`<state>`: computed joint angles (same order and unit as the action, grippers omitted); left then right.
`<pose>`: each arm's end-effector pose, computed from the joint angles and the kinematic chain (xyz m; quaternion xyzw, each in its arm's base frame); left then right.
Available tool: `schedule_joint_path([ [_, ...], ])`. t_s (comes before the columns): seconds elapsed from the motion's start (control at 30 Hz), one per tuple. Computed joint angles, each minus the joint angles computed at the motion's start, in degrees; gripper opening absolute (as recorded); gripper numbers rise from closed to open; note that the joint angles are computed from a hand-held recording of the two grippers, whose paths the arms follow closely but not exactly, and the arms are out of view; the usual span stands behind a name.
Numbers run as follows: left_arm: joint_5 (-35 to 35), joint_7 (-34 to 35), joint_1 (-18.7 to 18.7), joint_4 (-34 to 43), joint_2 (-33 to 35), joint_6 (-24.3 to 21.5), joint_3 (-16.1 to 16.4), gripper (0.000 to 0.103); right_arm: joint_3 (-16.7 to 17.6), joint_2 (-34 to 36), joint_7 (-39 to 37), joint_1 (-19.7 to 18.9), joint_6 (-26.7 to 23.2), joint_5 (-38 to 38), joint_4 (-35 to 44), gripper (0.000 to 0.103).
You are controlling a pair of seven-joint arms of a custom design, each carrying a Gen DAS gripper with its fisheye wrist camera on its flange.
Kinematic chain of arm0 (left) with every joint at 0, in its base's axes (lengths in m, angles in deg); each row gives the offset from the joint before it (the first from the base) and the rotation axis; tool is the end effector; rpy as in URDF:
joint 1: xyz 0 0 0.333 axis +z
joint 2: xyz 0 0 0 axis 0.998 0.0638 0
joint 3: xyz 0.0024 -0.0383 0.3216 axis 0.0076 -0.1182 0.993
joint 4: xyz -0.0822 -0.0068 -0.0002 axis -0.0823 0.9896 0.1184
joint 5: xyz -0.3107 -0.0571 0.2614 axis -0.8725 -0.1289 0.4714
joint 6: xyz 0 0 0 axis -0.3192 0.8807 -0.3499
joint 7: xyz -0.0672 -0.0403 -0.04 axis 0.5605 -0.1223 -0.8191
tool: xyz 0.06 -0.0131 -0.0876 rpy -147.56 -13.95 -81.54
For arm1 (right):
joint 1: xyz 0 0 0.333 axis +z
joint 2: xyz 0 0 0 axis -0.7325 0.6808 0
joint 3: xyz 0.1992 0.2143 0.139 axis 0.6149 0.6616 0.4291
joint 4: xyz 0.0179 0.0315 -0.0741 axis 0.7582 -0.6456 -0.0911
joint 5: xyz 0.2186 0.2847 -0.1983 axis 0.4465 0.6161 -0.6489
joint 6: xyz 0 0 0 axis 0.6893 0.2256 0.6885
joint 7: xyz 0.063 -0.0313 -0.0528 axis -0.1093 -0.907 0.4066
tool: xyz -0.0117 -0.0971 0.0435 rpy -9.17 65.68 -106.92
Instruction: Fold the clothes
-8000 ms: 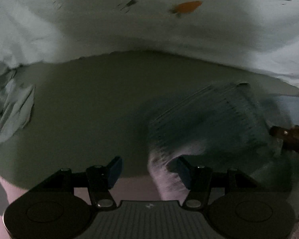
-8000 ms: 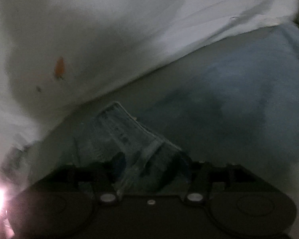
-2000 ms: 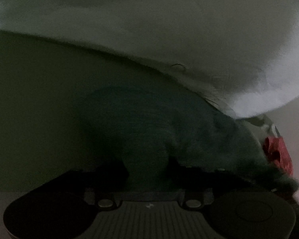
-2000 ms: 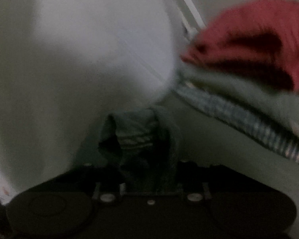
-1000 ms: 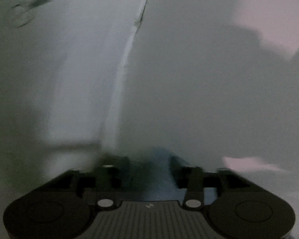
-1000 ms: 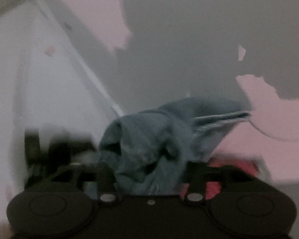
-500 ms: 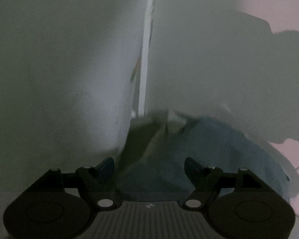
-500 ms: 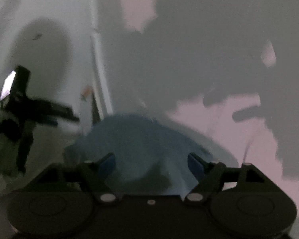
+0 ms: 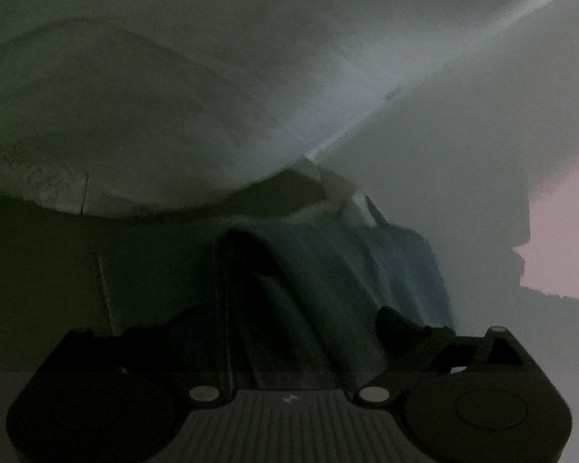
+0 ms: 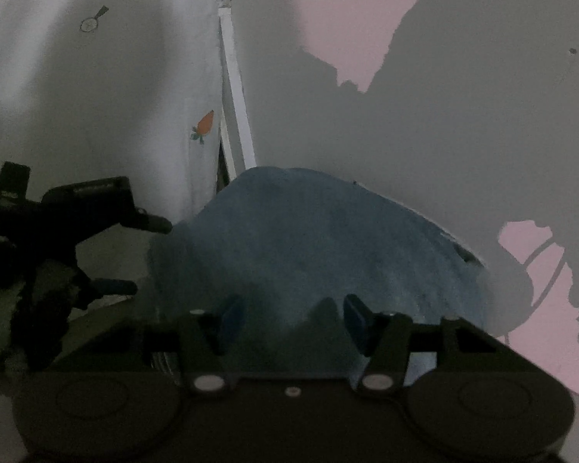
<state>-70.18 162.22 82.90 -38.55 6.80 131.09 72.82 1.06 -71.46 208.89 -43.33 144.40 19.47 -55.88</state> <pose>0.6661 -0.1835 0.5301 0.7278 -0.5113 0.4571 0.0065 0.5455 0.1660 0.5595 -0.5780 0.6382 -0.3108 0.4025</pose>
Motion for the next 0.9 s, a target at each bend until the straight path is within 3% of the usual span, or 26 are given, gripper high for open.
schedule_joint_path([
  [0.17, -7.95, 10.35, 3.14, 9.54, 8.24, -2.29, -5.23, 0.097, 0.85, -0.44, 3.68, -0.91, -0.46, -2.62, -0.31, 0.061],
  [0.2, -6.31, 10.38, 2.22, 11.3, 9.78, -2.53, -4.69, 0.095, 0.94, -0.16, 4.44, -0.97, -0.83, -3.4, 0.06, 0.061],
  [0.27, 3.67, 2.44, -3.34, 11.74, 10.59, 0.4, 0.44, 0.081, 0.75, -0.54, 5.58, -0.89, -1.2, -4.76, -0.43, 0.061],
  [0.33, 11.9, -4.78, -7.74, 10.27, 9.94, 4.78, 4.7, 0.051, 0.71, -0.81, 6.84, -0.86, -2.12, -6.12, -0.55, 0.061],
  [0.4, 21.29, -12.77, -13.01, 8.16, 7.74, 7.31, 10.64, 0.034, 0.9, -0.94, 8.51, -0.69, -3.21, -7.73, -0.17, 0.061],
  [0.43, 25.87, -16.19, -15.48, 7.3, 6.67, 8.14, 13.43, 0.028, 0.86, -1.33, 9.57, -0.7, -3.28, -8.81, -0.42, 0.061],
  [0.5, 30.89, -19.09, -17.07, 6.32, 5.25, 9.17, 14.82, 0.025, 0.67, -1.68, 11.1, -0.74, -2.85, -10.05, -0.7, 0.061],
  [0.6, 31.77, -17.13, -13.77, 6.27, 4.45, 10.3, 10.34, 0.024, 0.63, -1.9, 14.65, -1.64, 0.11, -12.66, -1.26, 0.062],
  [0.7, 25.97, -10.63, -6.03, 5.59, 3.13, 12.22, 0.4, 0.023, 1.67, -1.51, 20.64, -2.87, 1.14, -20.29, 0.41, 0.068],
  [0.9, 13.32, 5.59, 1.51, 3.08, -0.6, 15.44, -12.17, 0.023, -0.84, -0.45, 36.18, -1.44, 0.76, -33.2, 5.08, 0.073],
])
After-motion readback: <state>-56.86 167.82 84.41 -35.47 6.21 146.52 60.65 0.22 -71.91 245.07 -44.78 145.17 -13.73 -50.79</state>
